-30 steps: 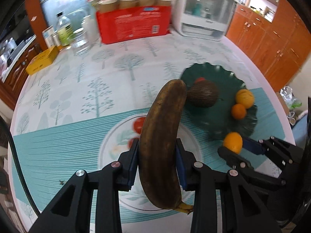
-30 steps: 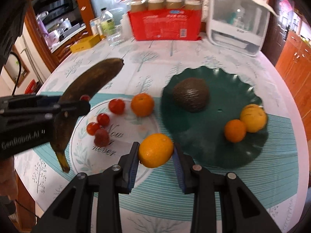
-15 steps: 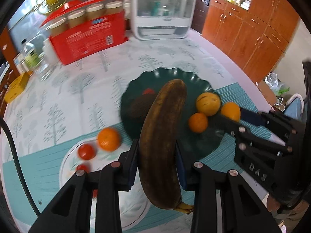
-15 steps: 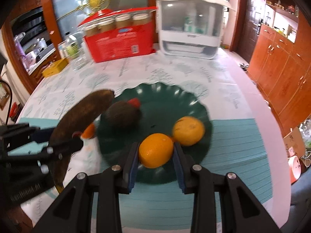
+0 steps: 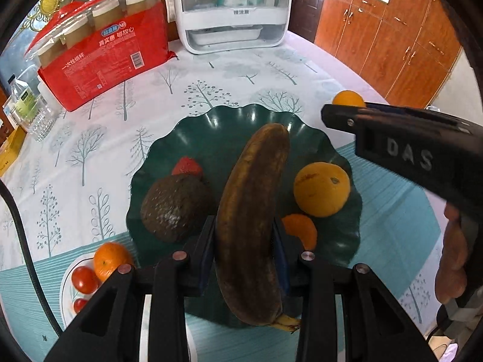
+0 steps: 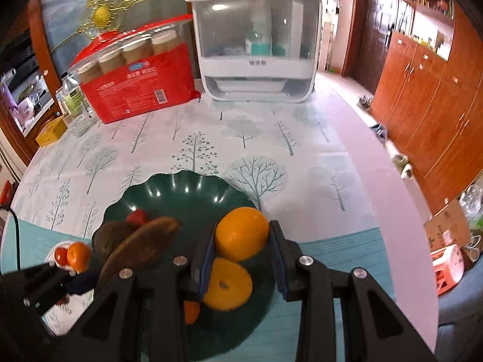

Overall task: Organize fruits
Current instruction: 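Carry the banana in left gripper while right gripper carries the orange to the green plate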

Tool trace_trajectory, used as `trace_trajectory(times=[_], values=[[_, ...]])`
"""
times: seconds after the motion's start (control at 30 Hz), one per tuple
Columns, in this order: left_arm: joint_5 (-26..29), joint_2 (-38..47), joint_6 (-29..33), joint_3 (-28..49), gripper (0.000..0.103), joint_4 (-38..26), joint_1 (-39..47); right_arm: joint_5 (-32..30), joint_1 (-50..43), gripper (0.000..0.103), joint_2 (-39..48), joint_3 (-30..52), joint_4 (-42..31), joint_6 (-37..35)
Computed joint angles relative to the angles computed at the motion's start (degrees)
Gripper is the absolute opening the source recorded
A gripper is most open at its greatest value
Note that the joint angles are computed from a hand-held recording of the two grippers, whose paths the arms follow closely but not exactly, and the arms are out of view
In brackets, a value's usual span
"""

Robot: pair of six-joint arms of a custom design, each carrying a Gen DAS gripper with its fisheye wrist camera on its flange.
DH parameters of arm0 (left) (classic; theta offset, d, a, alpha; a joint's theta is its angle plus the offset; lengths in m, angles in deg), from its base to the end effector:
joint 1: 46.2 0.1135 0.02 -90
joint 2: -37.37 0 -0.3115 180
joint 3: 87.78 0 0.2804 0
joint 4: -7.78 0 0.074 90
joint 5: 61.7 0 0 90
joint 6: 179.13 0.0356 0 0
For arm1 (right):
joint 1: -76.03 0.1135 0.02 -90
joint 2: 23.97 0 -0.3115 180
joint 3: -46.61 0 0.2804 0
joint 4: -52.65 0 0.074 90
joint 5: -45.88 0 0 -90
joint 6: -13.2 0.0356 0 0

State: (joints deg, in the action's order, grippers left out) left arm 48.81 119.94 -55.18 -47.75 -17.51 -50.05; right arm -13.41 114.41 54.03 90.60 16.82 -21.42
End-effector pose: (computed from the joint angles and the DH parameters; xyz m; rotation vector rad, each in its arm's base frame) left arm 0.2255 -0.0277 0.1334 0.9506 2.4855 -0.3293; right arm 0.1867 0.1247 0.1632 0.4928 2.4674 -0.1456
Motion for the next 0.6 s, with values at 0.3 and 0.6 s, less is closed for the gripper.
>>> trace_trajectory(times=[0.3, 0.6], values=[[-2.66, 4.74, -3.93, 0.32, 0.033, 4.86, -3.56, -7.29, -6.82, 0.034, 8.35, -0.42, 9.93, -6.85], [-3.92, 6.23, -4.74, 0.72, 0.034, 5.32, -4.7, -11.31, -8.54, 0.035, 12.41, -1.32, 13.99, -8.85]])
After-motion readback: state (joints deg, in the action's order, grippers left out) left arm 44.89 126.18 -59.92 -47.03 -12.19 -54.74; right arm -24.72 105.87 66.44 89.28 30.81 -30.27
